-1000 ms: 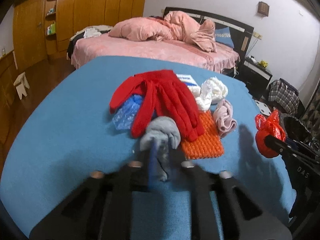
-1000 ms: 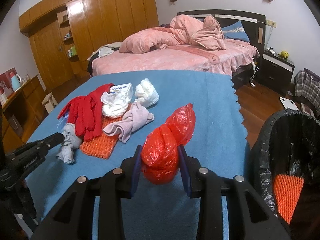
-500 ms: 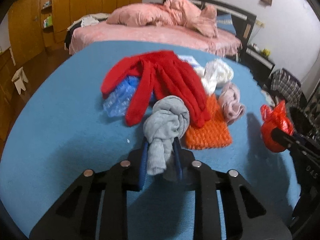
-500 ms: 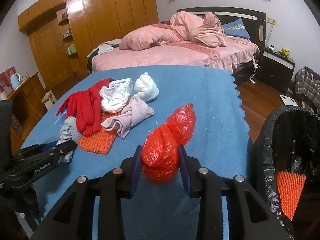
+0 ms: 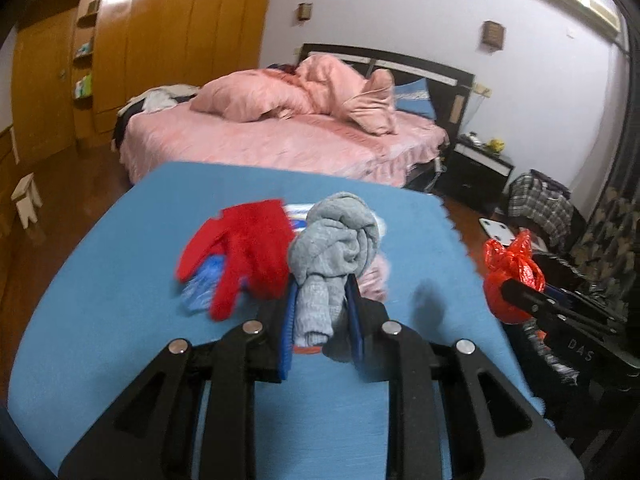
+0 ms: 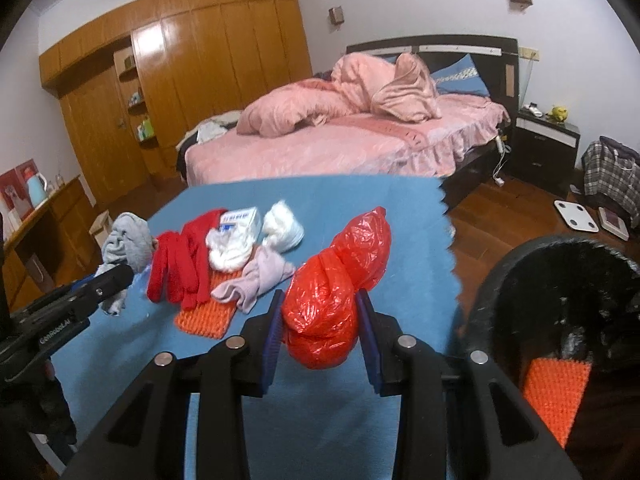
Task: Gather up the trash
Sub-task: 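Drop the grey sock and red bag into the bin with both tools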
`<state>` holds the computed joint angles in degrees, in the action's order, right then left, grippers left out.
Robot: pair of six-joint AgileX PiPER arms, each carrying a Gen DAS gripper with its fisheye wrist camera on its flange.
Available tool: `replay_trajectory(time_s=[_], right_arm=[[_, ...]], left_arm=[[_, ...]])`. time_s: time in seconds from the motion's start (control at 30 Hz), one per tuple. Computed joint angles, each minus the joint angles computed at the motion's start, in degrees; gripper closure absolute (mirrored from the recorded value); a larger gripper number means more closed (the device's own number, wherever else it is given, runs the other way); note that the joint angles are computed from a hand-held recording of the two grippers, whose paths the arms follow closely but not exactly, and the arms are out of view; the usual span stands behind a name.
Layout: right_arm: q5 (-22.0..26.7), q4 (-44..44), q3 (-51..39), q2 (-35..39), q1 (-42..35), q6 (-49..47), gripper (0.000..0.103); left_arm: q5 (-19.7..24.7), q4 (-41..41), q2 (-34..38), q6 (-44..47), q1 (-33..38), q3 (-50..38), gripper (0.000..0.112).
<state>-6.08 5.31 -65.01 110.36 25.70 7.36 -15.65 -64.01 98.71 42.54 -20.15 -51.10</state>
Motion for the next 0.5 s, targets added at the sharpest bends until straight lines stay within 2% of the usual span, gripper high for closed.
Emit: replay_trajectory(time_s=[0.2,0.43,0.5], right_arm=[[-2.31,-6.28,7.45,-7.21,-4.75,5.71,0.068],[-4.15,-3.51,14.37,-13.27,-11.07,1.92,0.068],[-4.26,-2.83,15.84,-14.69,-13.46,1.19,0.068]], left_arm=[[1.03,-7.98,2.78,8.83,-5.84,-6.24,0.090],[3.01,-12.08,7.85,12.66,-11.11,-13.77,0.090],[4.17,-16.39,10.25,17.66,-12.61,-17.86,0.090]])
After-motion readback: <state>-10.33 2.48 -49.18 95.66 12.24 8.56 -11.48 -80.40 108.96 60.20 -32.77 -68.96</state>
